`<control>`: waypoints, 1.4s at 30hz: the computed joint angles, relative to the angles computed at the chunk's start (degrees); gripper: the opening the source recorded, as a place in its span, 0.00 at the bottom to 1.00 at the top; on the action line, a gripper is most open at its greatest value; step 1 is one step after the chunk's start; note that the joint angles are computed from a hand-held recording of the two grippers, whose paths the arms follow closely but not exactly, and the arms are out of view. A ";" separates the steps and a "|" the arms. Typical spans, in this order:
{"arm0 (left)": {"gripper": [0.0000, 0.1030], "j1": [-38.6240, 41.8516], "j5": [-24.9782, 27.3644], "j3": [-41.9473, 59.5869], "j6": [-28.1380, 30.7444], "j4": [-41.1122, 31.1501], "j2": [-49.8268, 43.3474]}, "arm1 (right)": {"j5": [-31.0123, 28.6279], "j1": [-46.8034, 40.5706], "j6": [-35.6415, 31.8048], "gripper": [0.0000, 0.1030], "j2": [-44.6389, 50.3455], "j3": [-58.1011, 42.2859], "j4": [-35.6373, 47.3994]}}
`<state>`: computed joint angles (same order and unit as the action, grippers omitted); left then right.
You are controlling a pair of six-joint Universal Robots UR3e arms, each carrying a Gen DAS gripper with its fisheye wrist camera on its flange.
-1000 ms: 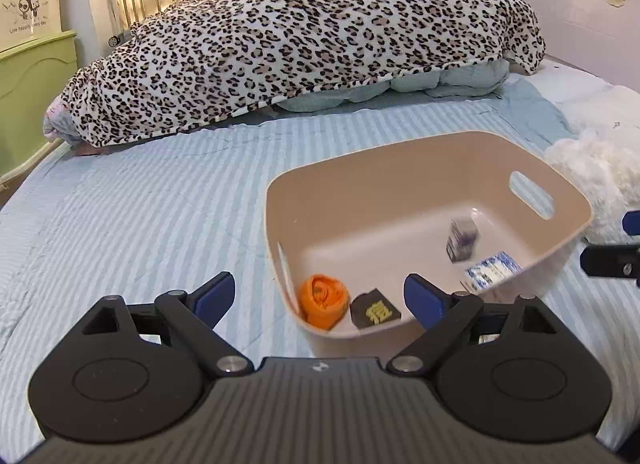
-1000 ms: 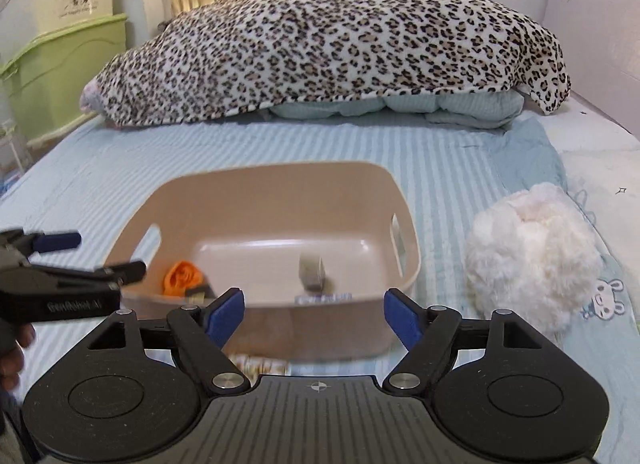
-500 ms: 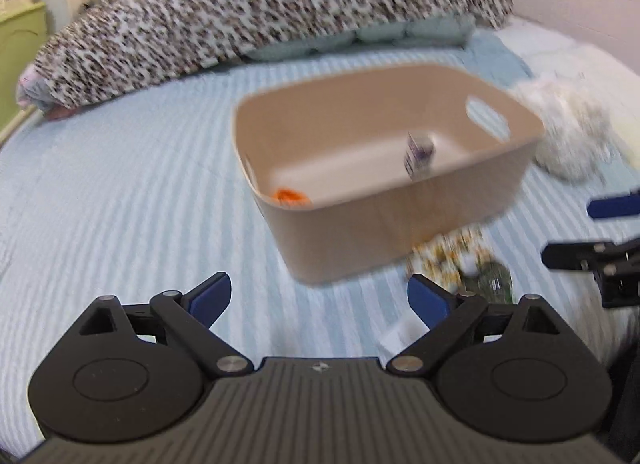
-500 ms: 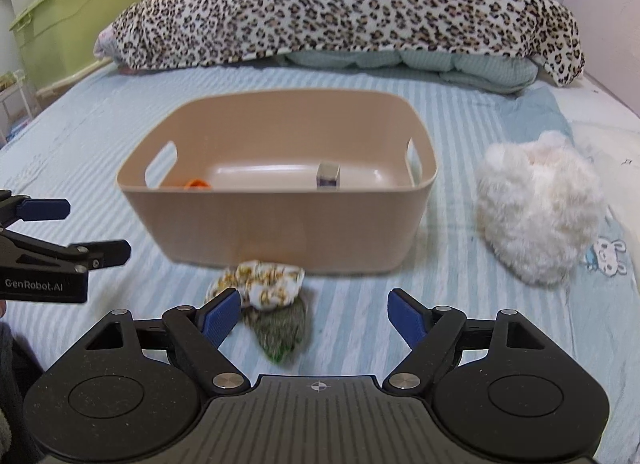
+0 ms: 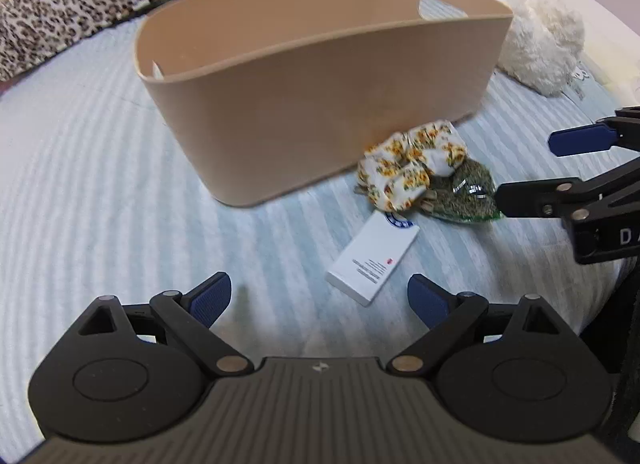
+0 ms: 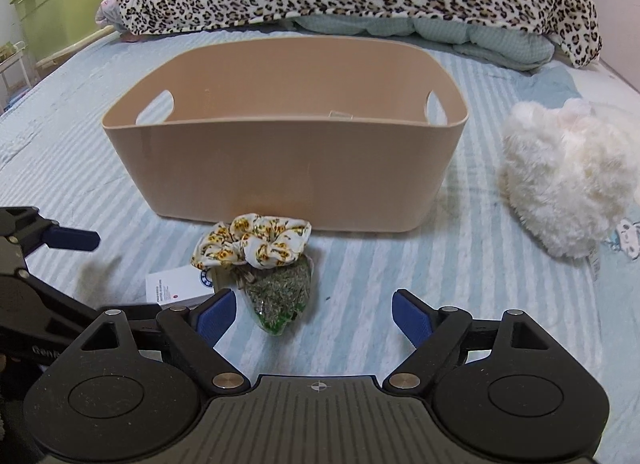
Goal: Organize objects
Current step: 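Grasp the white box with left tool while right tool grasps the floral scrunchie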
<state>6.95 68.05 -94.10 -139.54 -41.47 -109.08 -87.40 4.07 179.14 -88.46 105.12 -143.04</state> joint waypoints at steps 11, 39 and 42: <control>0.92 -1.58 -0.34 1.83 -4.15 7.08 -6.89 | 0.03 0.60 0.51 0.84 5.46 0.83 -7.38; 0.32 0.83 -3.76 3.95 -6.04 9.05 -9.00 | 4.02 0.36 0.01 0.20 11.26 -5.23 -8.51; 0.32 1.22 -3.80 2.67 -5.70 9.06 -7.86 | 3.61 0.79 -0.04 0.18 11.32 -4.80 -9.52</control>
